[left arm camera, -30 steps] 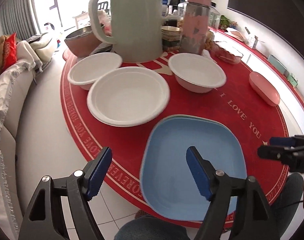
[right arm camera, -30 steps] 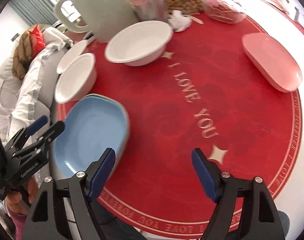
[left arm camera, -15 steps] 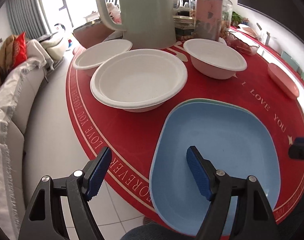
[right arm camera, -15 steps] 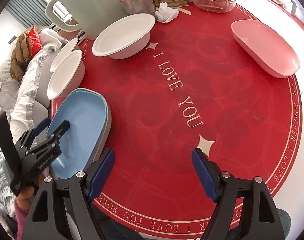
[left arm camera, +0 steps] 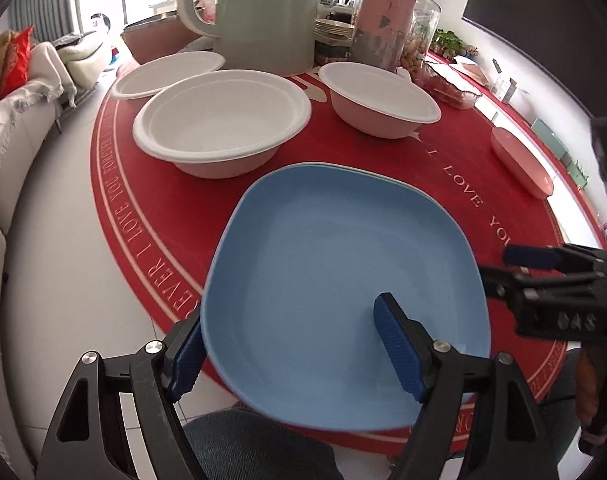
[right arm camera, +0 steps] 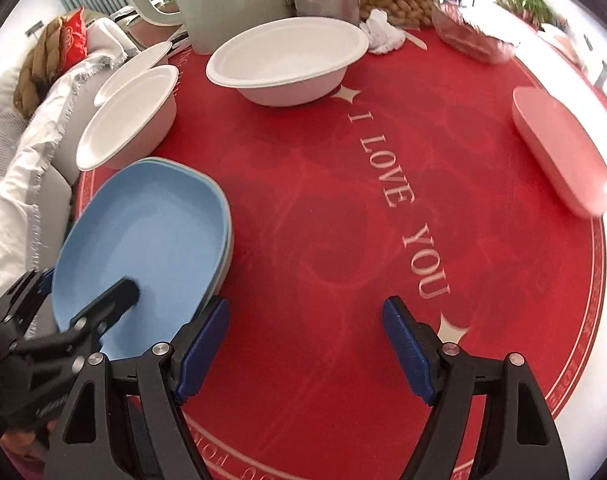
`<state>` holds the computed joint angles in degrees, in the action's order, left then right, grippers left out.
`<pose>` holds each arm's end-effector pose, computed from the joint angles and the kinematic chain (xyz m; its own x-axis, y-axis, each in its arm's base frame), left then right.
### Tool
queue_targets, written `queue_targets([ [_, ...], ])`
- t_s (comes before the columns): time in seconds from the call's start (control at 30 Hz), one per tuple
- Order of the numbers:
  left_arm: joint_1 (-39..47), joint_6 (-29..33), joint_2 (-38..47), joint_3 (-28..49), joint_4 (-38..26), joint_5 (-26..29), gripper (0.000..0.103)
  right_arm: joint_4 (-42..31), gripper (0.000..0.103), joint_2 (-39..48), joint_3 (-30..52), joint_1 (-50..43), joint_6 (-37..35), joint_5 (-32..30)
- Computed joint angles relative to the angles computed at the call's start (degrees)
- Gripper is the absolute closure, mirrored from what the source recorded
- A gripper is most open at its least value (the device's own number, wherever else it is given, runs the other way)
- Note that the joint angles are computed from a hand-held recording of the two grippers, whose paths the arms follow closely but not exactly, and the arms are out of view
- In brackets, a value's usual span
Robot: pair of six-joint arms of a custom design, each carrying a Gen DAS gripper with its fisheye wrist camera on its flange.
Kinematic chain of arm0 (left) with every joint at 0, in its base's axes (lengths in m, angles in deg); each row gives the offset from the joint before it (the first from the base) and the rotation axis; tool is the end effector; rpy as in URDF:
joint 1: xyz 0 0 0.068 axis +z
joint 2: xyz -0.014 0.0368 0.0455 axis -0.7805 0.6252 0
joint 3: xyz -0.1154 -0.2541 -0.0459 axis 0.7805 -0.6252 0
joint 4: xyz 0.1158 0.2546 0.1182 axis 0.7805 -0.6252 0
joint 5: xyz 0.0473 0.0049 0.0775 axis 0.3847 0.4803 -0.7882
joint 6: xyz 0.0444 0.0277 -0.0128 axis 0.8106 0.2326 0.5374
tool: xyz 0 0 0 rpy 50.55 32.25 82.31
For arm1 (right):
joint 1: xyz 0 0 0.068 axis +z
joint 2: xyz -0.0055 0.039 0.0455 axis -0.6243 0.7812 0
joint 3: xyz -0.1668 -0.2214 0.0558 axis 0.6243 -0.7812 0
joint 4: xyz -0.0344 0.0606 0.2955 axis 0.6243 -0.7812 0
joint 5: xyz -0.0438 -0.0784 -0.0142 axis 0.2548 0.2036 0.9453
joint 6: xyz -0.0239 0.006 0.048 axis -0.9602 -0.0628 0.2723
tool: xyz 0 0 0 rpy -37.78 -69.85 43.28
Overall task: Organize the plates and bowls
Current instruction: 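Move both open grippers away toward the pink plate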
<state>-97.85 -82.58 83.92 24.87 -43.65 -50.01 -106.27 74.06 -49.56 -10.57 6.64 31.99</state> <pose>0.1690 -0.1599 0.1089 -0.8335 -0.2005 -0.5149 -0.1463 0.9787 -0.1443 0.2462 0.1322 0.1120 -0.8854 -0.3034 -0.3522 -0.3502 0.9336 0.0762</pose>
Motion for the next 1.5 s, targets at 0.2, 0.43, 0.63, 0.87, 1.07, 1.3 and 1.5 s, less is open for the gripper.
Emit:
queue_targets([
  [0.2,-0.6,-0.4,-5.6,-1.3,-7.1,-9.9,0.022,1.8,0.023,-6.4,-2.3,-3.2,0.7,-3.2],
  [0.43,5.8,3.8,-0.9,-2.4,-0.7,-6.4,0.022,3.1,0.023,-1.4,-0.6,3.3,2.0,-0.9],
  [0.63,4.3,3.6,-1.6,-3.7,2.7,-2.5,0.022,6.4,0.023,3.3,1.2,6.6,0.4,1.2],
  [0.87,-4.7,0.6,1.1,-0.8,1.7,-3.3,0.021,9.9,0.02,5.4,2.2,7.6,-6.7,5.2],
  [1.07,-7.5,-1.9,-0.9,-0.1,-3.3,-4.6,0.021,9.2,0.02,-1.5,-2.0,0.7,-6.8,-3.2],
  [1.3,-9.4,-4.3,-3.9,3.6,-10.7,-7.8,0.021,5.9,0.018,-12.0,-6.3,-13.0,-12.4,-5.6],
  [1.5,-10.1,-1.4,3.6,13.9,-9.1,-5.8,0.02,4.4,0.018,-12.5,-3.7,-29.2,-16.4,-10.3],
])
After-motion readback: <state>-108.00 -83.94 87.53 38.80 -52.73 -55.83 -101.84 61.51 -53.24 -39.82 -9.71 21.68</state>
